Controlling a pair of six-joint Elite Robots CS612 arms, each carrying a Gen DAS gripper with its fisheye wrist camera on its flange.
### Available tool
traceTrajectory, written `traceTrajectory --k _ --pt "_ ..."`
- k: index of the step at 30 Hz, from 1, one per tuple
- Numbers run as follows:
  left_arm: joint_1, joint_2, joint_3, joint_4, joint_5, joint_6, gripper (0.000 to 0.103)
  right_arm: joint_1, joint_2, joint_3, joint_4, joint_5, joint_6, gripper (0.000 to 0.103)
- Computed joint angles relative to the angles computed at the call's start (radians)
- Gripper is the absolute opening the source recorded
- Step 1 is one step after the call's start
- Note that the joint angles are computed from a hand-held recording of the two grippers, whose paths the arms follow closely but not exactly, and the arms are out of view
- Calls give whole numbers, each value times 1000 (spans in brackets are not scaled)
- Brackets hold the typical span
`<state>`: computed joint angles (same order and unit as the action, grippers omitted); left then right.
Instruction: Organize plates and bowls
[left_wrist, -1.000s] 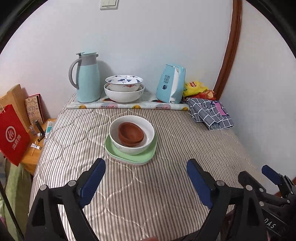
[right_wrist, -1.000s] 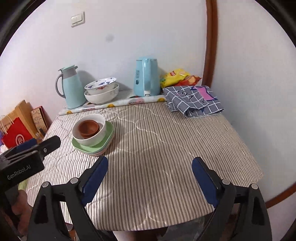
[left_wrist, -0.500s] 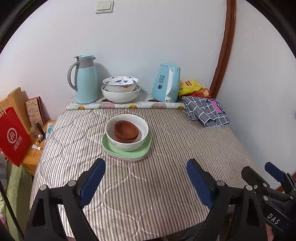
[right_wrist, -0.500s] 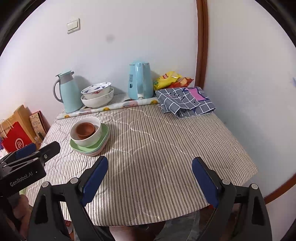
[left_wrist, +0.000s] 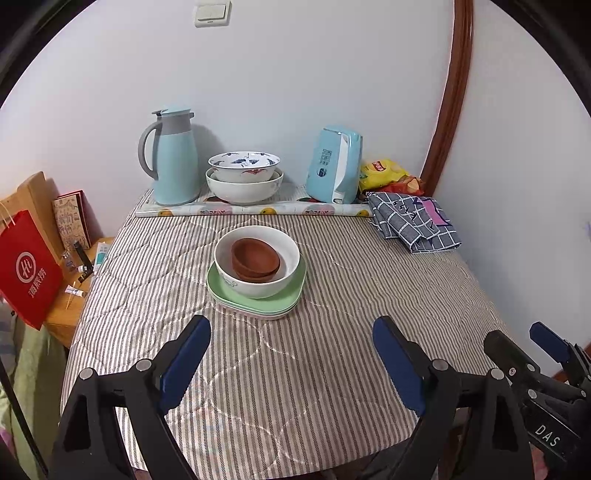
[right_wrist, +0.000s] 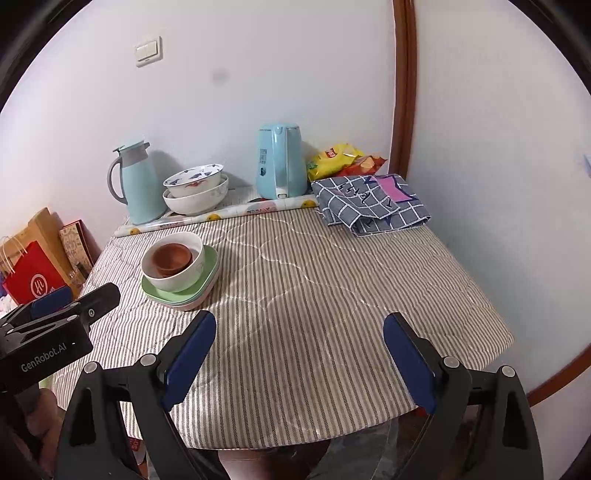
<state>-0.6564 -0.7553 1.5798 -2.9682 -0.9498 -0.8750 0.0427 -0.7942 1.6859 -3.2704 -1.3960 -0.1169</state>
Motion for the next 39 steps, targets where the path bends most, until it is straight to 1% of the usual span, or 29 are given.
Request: traceTrajectory --k 39 --pt "-2 5 -6 0 1 5 89 -2 -4 9 -18 1 6 91"
